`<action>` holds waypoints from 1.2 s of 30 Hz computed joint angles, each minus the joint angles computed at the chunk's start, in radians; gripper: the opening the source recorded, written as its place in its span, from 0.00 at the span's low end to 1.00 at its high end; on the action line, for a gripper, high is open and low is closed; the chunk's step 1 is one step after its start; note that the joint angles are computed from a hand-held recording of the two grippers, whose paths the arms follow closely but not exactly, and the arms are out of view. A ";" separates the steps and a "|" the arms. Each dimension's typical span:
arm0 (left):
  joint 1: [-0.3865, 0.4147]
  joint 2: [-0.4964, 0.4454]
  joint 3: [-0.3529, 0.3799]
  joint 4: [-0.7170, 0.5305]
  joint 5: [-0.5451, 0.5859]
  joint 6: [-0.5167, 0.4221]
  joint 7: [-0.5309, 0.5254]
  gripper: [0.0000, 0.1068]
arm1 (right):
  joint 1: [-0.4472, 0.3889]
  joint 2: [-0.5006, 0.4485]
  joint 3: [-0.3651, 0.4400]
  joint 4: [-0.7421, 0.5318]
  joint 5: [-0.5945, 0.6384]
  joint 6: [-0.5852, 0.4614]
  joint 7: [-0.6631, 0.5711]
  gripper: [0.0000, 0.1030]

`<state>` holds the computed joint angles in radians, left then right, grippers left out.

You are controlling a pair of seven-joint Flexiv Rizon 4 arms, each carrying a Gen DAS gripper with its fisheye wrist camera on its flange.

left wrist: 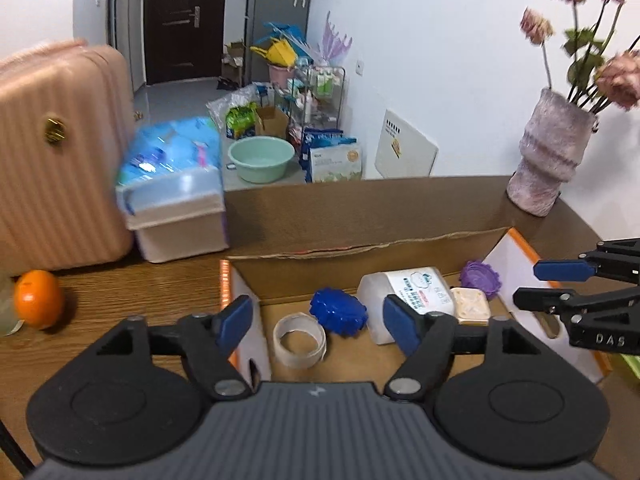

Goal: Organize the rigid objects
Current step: 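Withdraw both tools from the box toward the remaining items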

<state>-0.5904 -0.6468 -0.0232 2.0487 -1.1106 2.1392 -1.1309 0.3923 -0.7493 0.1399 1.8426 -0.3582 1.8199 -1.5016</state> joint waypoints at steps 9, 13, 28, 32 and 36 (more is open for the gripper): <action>-0.094 0.155 -0.091 0.173 -0.115 0.160 -0.007 0.82 | -0.013 0.219 0.007 0.239 0.050 0.095 -0.005 0.50; -0.128 0.185 -0.146 0.239 -0.140 0.258 -0.064 0.84 | 0.049 0.297 -0.037 0.362 0.127 0.191 -0.046 0.68; -0.303 0.057 -0.266 0.334 -0.189 0.704 -0.259 0.92 | 0.253 0.250 0.008 0.617 0.571 0.812 -0.344 0.84; -0.344 0.005 -0.284 0.350 -0.200 0.792 -0.331 0.94 | 0.274 0.191 0.043 0.663 0.613 0.939 -0.350 0.88; -0.370 -0.033 -0.304 0.388 -0.188 0.844 -0.448 0.94 | 0.300 0.098 0.078 0.707 0.650 1.106 -0.328 0.88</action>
